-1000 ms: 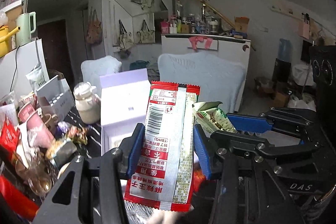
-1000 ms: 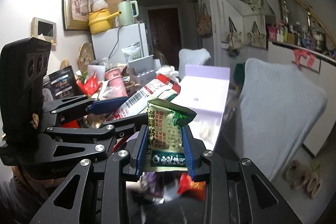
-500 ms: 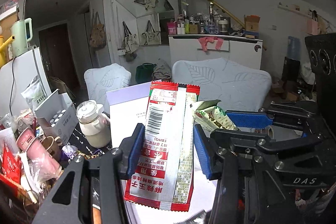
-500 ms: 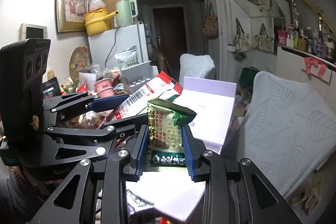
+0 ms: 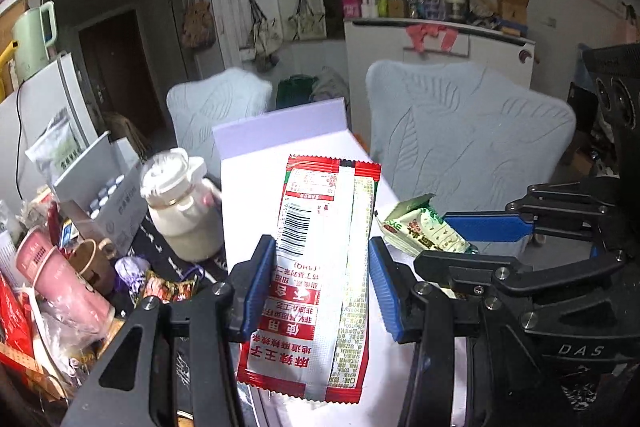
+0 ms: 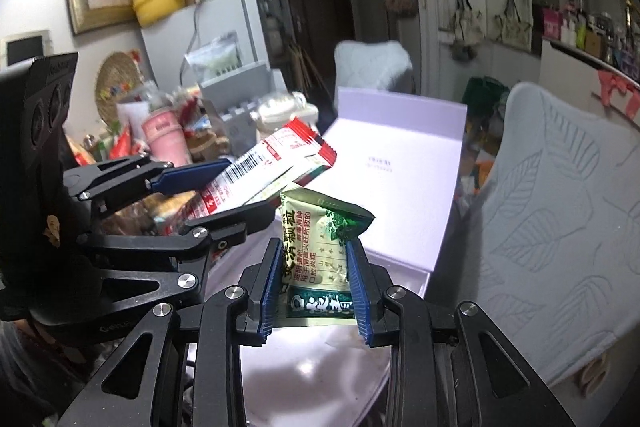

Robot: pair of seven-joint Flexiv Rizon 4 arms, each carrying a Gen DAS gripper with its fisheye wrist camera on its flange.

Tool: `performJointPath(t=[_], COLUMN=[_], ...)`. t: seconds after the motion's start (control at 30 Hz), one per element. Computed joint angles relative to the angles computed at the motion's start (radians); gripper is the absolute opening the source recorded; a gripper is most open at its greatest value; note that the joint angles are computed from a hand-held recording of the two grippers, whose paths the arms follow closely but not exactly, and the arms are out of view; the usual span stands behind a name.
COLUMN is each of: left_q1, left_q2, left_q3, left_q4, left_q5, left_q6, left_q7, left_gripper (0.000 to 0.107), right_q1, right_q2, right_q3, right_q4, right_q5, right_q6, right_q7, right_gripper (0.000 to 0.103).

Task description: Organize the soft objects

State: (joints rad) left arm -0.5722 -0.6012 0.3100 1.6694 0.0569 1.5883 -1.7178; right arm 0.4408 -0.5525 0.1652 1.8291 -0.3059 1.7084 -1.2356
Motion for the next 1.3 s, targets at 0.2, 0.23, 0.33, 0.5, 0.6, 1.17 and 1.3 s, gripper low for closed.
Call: performJointPath(t=[0.2,0.23,0.33,0.5,0.6,1.17,1.3], left_q1=[0.034,0.036,0.040,0.060,0.106,0.084,0.089], left_q2=[-0.028,-0.035,-0.048,-0.060,-0.061,-0.020,0.018], left_q3=[-0.041,-0.042,-0.046,-0.069,-0.125,-0.104,-0.108], left_q4=[-0.024,-0.031,-0.044,-0.079,-0.079,-0.110,-0.088], left_q5=[-0.007,-0.003,0.015,0.051,0.053,0.227,0.255], left_q6=[-0.077,-0.095,-0.133,-0.242,-0.272,-0.365,-0.357], left_q7=[0.003,-0.001,-0.023,-0.062,-0.063,-0.243,-0.276], left_gripper=[0.047,0.047,0.047,0.047,0.047,0.057,0.057], right_q1=[-0.030,-0.032,-0.024,-0.031,-0.042,0.035,0.051], right_q2=[-0.049,-0.055,-0.071,-0.098,-0.119,-0.104,-0.073], right_q3=[0.042,0.046,0.043,0.060,0.078,-0.031,-0.055], right_q4=[-0.054,-0.061,-0.079,-0.119,-0.143,-0.096,-0.070], right_q5=[-0.006,-0.005,-0.002,0.025,0.060,0.031,0.008], right_q6=[-0.107,-0.131,-0.195,-0.286,-0.324,-0.328,-0.298], right_q7=[-0.009,-0.013,-0.021,-0.040,-0.048,0.025,0.059], right_gripper=[0.031,0.031,0.031,0.033,0.033,0.050,0.050])
